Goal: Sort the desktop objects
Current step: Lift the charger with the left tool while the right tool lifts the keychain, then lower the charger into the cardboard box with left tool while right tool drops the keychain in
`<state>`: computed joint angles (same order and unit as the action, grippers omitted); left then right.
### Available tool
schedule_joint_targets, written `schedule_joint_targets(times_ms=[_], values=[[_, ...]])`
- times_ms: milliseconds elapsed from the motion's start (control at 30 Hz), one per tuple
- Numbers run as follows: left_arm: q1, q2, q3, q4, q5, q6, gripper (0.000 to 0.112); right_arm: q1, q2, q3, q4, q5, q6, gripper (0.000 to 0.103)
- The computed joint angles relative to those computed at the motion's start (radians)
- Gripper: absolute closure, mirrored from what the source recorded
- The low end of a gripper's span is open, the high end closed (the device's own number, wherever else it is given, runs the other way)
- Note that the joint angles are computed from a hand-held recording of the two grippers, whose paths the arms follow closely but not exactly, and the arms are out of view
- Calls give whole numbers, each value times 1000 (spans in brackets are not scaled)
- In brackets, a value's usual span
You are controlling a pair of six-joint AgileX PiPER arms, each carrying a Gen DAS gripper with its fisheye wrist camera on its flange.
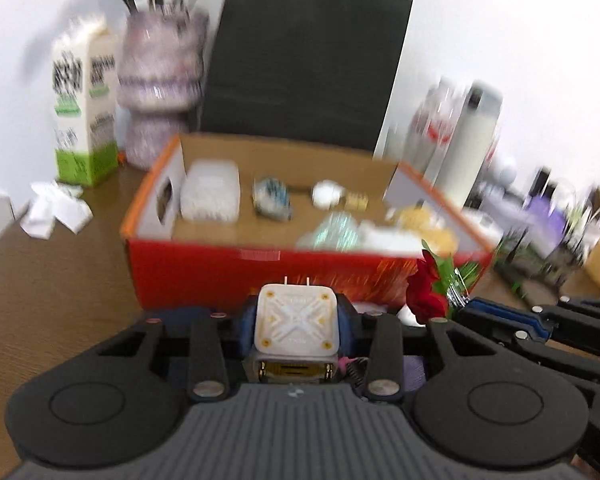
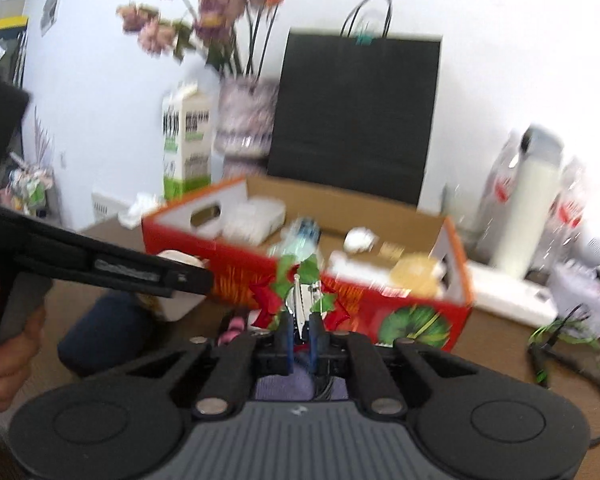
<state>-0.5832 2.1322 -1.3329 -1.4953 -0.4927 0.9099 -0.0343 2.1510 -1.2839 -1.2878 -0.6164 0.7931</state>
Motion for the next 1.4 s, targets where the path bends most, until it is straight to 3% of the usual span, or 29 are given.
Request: schedule_joint_targets(times_ms=[133,267,500,667,867,1067,1233,1333,1400], values=[[-71,-127,129,77,-90,-110,73,-41,-105,119,51,-66,-58,97],[-182,-197,229,64,-176,-131,73,-99,-217,316,93,-150,-159,97],[-403,-200,358,-3,-327,-271,73,-225,-337,626,125,-212,-281,97],[-549,-178,412,-86,-366,-367,73,-350,-374,785,83,-256,-381,97],[-632,-186,448,-139,-393,-427,73,-514,-399,859,-25,-301,-388,97],[-607,-226,452,-92,-432,-405,73,-514,-408,827,-23,-319,-368,97],[-424,-293,392,43,-335,-296,73,-392,-402,625,-21,-268,-193,97],[-244,-308,256,70,-160,-128,73,-303,-338,359,-149,-222,32,97],[-113,-257,95,-23,-5,56,73,-220,-270,159,-213,-138,208,97]])
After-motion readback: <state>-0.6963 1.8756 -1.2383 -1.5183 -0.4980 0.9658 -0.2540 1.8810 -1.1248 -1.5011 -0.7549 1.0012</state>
